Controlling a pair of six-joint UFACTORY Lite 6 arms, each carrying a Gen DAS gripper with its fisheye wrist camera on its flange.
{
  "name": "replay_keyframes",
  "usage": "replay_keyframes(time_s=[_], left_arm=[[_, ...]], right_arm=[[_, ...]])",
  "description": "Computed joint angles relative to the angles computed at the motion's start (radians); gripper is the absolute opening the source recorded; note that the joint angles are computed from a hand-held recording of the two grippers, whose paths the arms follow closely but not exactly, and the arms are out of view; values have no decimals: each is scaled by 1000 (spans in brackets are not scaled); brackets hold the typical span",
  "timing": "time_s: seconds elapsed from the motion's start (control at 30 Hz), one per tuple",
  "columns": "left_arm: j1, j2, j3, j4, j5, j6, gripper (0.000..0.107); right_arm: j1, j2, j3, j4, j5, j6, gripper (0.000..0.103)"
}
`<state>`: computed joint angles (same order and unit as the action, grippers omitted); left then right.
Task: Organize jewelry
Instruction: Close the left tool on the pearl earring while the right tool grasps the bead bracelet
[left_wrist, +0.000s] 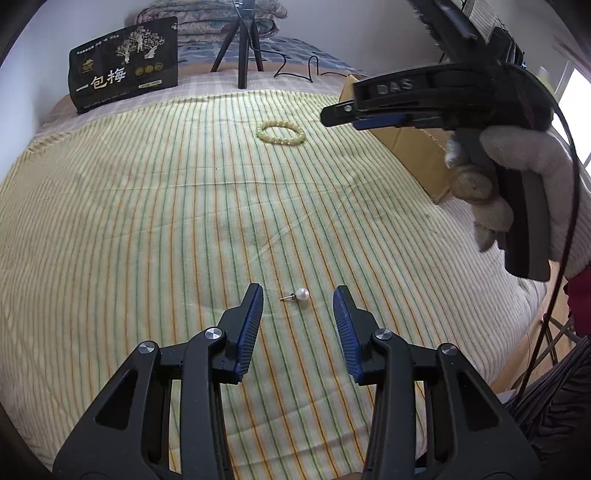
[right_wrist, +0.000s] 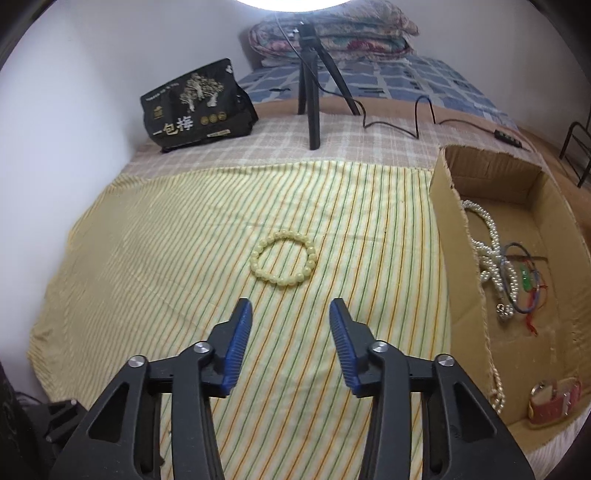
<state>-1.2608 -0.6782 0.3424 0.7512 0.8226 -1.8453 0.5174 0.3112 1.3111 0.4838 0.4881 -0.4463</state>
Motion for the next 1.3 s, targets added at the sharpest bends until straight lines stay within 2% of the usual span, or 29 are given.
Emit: replay_keyframes(time_s=[0.07, 0.17, 0.33, 0.47, 0.53, 0.63, 0.7, 0.93, 1.07, 1.17, 1.23, 1.3], left_arm=[[15, 23, 3, 8, -31, 1, 40], [46, 41, -1, 11, -88, 8, 34], [68, 73, 0, 23, -130, -2, 34], [82, 93, 3, 36, -142, -8, 33], [101, 98, -7, 34, -158, -9, 27], [125, 92, -26, 39, -182, -17, 26], [131, 96, -28, 50, -189, -22, 26], [149, 88, -60, 87, -201, -80, 11], [159, 112, -45, 96, -203, -71, 10], [167, 115, -44, 101, -206, -68, 9], [144, 119, -37, 100, -188, -84, 8], [120, 120, -32, 100, -169, -102, 8]], right_arm=[[-1, 23, 21, 5, -5, -1, 39], [6, 59, 53, -2, -12, 7, 38], [31, 124, 116, -15, -18, 29, 35], [52, 205, 192, -110, -26, 146, 31], [62, 254, 239, -181, -22, 230, 29], [69, 306, 284, -267, -24, 314, 28], [70, 328, 299, -283, -26, 325, 28], [89, 341, 298, -365, -59, 374, 27], [96, 357, 322, -385, -50, 379, 26], [101, 368, 334, -400, -47, 376, 18], [104, 374, 343, -406, -43, 381, 9], [101, 376, 345, -384, -41, 360, 7]])
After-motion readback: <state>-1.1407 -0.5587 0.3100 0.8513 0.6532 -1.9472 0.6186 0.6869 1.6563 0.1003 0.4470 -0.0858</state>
